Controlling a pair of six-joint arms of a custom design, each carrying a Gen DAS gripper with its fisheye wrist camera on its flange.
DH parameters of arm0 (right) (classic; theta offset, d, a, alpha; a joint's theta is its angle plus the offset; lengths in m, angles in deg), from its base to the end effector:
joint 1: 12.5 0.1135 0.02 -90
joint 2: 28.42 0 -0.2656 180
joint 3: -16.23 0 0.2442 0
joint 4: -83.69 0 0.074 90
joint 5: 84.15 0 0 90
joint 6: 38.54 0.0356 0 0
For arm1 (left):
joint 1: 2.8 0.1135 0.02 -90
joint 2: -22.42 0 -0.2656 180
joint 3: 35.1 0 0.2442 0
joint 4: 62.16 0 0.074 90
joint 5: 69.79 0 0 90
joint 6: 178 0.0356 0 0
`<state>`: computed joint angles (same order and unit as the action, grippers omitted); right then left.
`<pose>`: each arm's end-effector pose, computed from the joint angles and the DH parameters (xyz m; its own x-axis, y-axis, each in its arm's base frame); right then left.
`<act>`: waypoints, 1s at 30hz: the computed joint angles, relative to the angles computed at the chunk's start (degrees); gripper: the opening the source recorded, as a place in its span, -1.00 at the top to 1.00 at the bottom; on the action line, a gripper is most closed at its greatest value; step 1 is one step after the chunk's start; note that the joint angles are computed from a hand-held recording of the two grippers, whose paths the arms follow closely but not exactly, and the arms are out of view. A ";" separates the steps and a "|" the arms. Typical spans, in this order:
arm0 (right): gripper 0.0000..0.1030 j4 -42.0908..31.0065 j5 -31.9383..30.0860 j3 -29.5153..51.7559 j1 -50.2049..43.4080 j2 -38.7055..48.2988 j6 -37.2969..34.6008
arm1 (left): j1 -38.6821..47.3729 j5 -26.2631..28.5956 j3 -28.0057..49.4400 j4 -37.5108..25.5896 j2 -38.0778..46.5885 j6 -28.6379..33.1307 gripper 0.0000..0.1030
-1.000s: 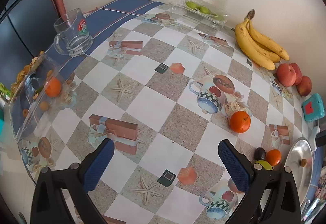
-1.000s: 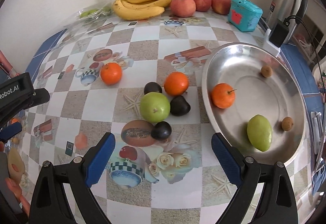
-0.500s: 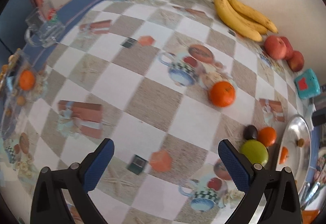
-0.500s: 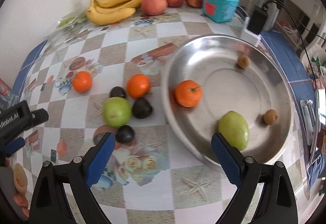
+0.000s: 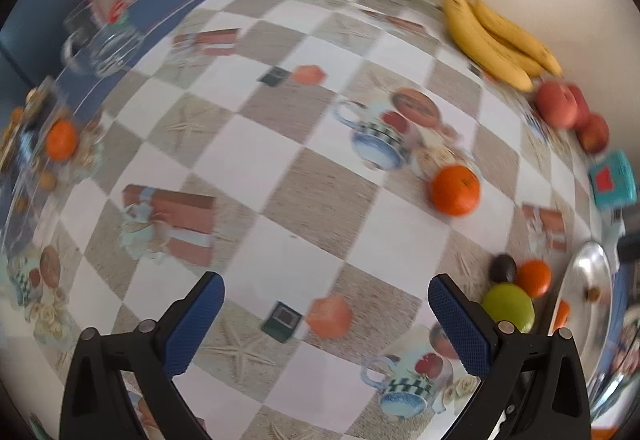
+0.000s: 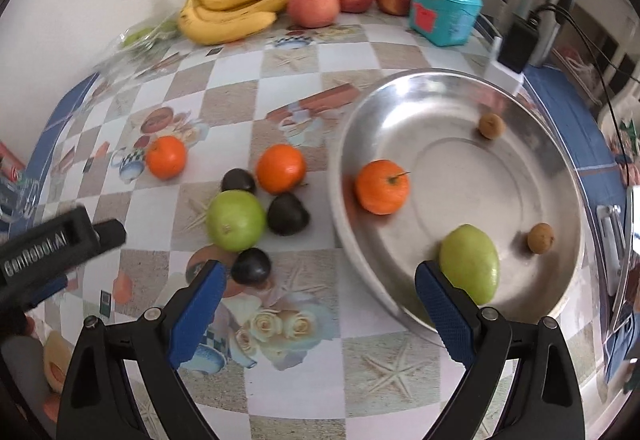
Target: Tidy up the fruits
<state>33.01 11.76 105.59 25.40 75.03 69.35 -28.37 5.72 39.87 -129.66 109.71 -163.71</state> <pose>0.2905 0.2215 0.2134 -0.8564 -0.2794 -0.4343 -0.3292 0.9433 0.0423 0.2431 -0.1064 0.2199 -0.5854 -0.7600 -0.2823 -0.7671 0.6320 -0.1105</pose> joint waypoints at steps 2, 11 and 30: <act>-0.85 -0.12 -0.70 0.36 0.70 0.35 -0.41 | 0.72 -0.01 -1.24 -0.15 -1.65 -1.23 -1.00; -0.86 -1.95 0.34 2.47 3.56 2.65 -1.25 | 1.39 2.03 -1.04 0.41 0.63 0.54 -1.00; -0.86 -2.29 -0.43 4.08 4.12 7.15 -0.30 | 2.41 2.99 -2.35 1.50 -0.06 0.98 -1.00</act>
